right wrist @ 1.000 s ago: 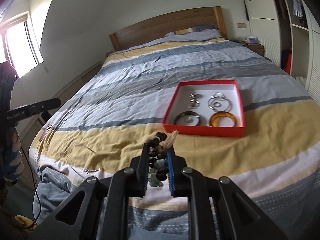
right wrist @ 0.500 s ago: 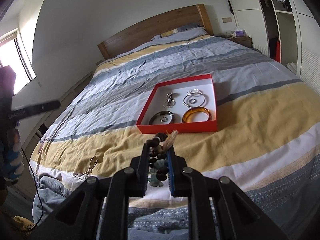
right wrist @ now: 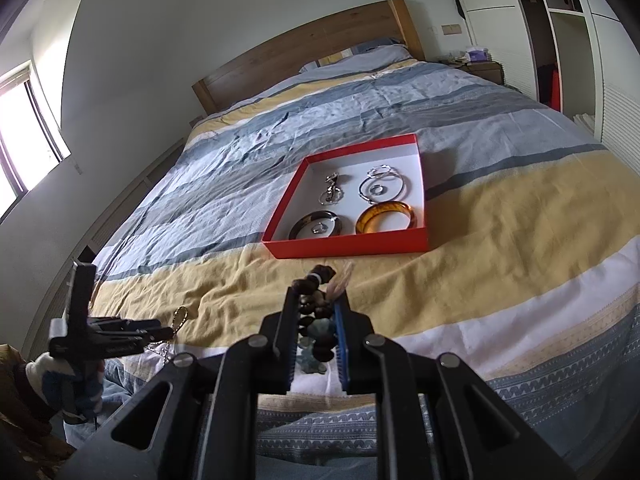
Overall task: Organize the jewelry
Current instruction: 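Lift the necklace with the left tool while the right tool lifts the bracelet, then lower the necklace and bracelet into the red box and open both tools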
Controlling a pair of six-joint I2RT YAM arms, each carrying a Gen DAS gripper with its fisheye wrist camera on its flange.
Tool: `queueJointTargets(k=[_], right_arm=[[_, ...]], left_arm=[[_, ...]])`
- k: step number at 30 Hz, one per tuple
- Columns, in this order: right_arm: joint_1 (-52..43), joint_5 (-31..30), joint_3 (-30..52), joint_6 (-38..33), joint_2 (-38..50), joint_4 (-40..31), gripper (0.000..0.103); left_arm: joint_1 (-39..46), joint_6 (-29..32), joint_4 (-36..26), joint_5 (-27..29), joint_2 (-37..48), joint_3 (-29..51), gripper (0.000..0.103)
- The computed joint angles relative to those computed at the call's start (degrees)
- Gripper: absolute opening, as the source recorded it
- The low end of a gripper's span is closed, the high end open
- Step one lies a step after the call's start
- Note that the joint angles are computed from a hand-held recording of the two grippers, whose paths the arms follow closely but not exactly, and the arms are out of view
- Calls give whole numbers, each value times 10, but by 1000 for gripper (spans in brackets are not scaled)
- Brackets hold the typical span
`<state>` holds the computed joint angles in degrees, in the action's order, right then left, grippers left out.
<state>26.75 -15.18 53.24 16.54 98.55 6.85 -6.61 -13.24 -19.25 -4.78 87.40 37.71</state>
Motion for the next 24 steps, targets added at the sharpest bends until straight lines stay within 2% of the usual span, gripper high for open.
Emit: queueJointTargets(k=[1,2,4,9,14,20,24], right_arm=[[-1,-1,-2,0,-1,0,14],[-3,-2,-4,-1,-2,1,14],[-6,-3,-8,-1,-5,2,14],[-15,-7,-16,2,-10,10,14],[-21,-11,-17,-1,-13,10,14],[-27,-13,14,-12,-3,-4,14],[-29,-11,74,-25,20,-28,14]], left_arm=[[-5,1,6,-6,11,-3,32],[-9,1,10,-8,21,-4,21],[-16,0,18,6,24,-10,6],[-41,-15,11,19,-19,-19,5],[-49,-34,-20,46,-74,9,5],[-72,-38,-56,66,-80,122,5],[-84,-28,-67,80,-16,242,5]])
